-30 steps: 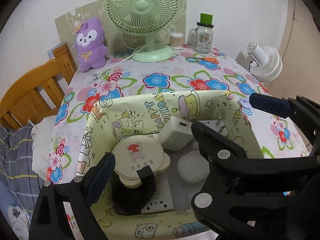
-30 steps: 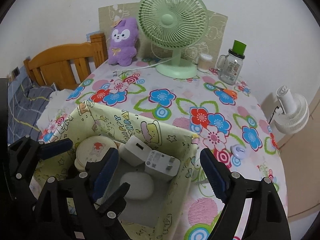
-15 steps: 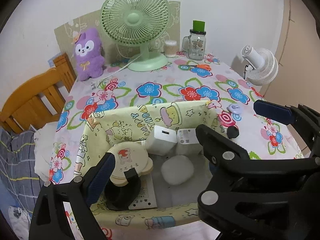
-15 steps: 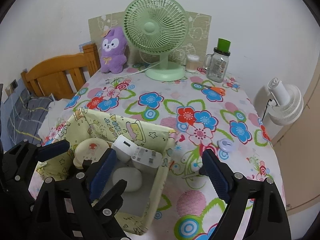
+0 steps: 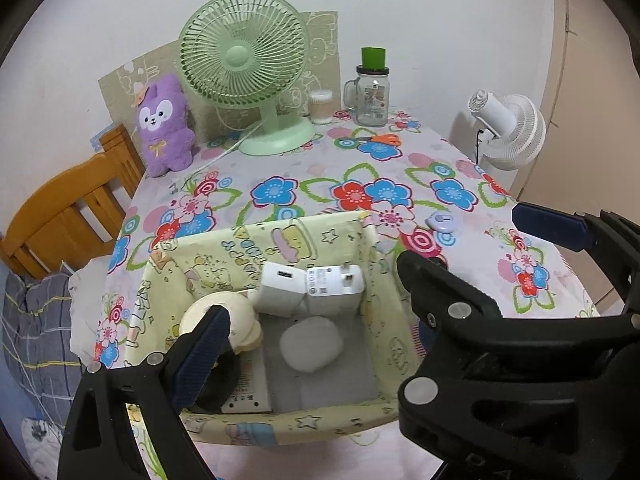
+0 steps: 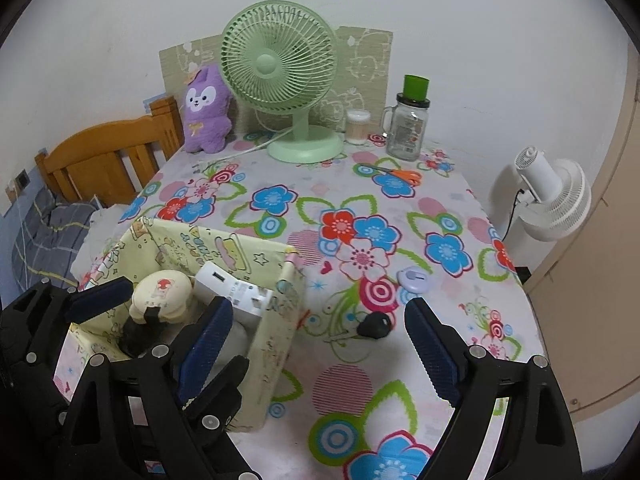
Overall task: Organize rigid objects
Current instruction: 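Withdraw both tools from the box toward the black key fob on the table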
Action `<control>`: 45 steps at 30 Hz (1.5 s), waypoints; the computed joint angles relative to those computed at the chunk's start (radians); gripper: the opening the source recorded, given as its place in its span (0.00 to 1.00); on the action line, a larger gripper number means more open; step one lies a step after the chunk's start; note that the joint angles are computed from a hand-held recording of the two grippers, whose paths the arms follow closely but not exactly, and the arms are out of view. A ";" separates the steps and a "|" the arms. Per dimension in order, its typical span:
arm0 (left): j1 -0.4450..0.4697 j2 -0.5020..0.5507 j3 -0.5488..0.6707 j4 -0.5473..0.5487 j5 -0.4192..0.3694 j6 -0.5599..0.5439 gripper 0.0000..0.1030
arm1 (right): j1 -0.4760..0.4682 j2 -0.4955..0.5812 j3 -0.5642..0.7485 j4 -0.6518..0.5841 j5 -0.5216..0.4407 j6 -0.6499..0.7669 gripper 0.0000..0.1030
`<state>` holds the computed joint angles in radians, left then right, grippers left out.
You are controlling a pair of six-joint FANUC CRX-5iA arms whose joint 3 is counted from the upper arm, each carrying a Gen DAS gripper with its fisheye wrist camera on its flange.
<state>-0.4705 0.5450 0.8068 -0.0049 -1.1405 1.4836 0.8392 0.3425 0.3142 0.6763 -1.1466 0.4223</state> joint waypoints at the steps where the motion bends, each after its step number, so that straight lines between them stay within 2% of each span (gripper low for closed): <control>1: -0.003 0.001 0.003 0.001 -0.002 0.003 0.94 | -0.001 -0.009 -0.010 0.001 0.003 -0.006 0.87; 8: -0.024 0.016 0.032 0.007 -0.019 0.012 0.94 | 0.000 -0.054 -0.077 0.049 0.010 -0.028 0.87; 25: -0.080 0.023 0.051 -0.010 0.013 0.038 0.94 | -0.012 -0.150 -0.191 0.075 0.015 -0.077 0.87; 32: -0.118 0.012 0.037 -0.077 0.058 0.060 0.94 | -0.020 -0.181 -0.231 0.077 0.014 -0.095 0.87; 39: -0.121 0.042 0.061 -0.018 0.043 0.069 0.94 | -0.031 -0.206 -0.267 0.072 0.015 -0.114 0.87; 45: -0.135 0.065 0.081 -0.010 0.036 0.086 0.93 | -0.043 -0.224 -0.299 0.063 0.020 -0.121 0.87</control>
